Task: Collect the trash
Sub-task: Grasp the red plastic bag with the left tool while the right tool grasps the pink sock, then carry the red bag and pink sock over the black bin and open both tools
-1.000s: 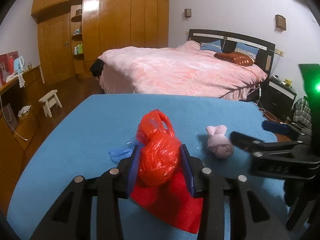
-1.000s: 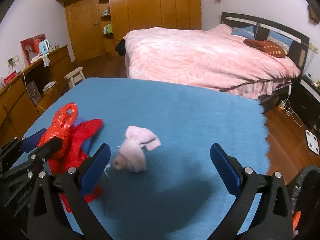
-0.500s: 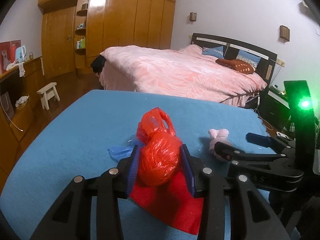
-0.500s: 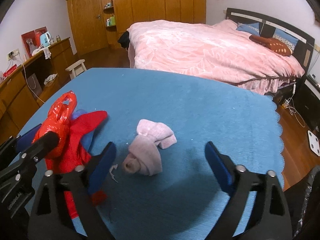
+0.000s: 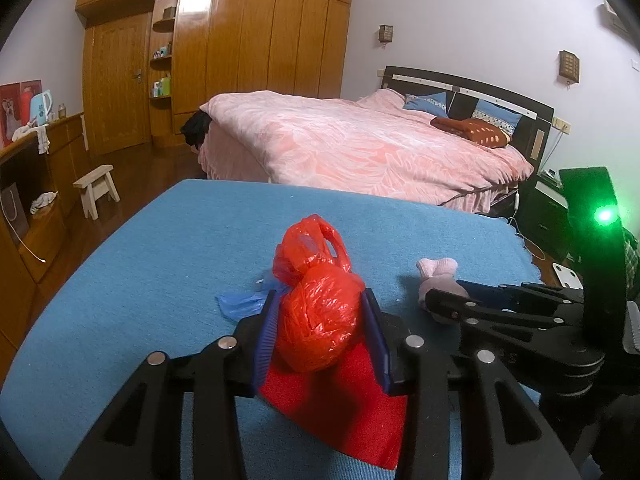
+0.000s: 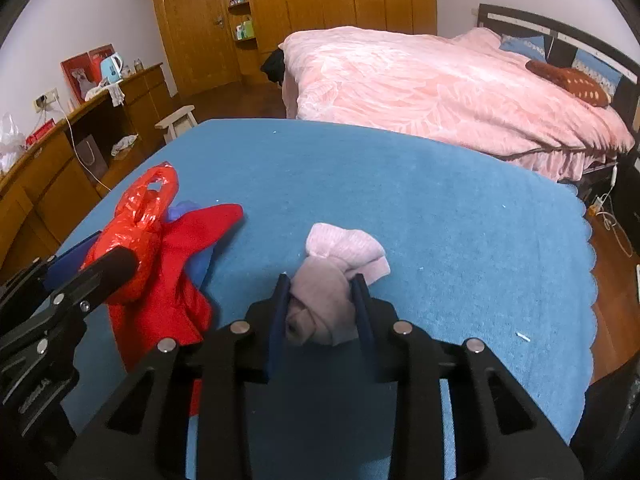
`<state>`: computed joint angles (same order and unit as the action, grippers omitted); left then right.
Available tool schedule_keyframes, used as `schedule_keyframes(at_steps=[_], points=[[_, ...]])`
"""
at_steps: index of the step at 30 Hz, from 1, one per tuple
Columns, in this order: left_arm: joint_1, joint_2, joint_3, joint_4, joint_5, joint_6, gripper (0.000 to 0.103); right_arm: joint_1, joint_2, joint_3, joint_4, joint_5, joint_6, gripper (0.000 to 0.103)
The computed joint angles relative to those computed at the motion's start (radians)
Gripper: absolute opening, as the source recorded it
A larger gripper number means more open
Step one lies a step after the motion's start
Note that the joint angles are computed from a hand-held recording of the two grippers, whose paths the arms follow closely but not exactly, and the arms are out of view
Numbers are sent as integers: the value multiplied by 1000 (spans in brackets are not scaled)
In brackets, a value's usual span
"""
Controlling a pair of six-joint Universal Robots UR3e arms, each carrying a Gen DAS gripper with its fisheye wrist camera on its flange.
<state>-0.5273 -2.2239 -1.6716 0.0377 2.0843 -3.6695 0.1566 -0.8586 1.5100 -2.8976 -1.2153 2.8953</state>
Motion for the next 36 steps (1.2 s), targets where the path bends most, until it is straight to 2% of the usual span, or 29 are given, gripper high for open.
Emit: schedule_keyframes(at_steps=[17,36], points=[[-49,29,62,-52,26,20,40,-116,-197,231,-81,42,27,30],[-159,-12,323,-238,67,27,40,-298,-501,486,-82,133,-27,30]])
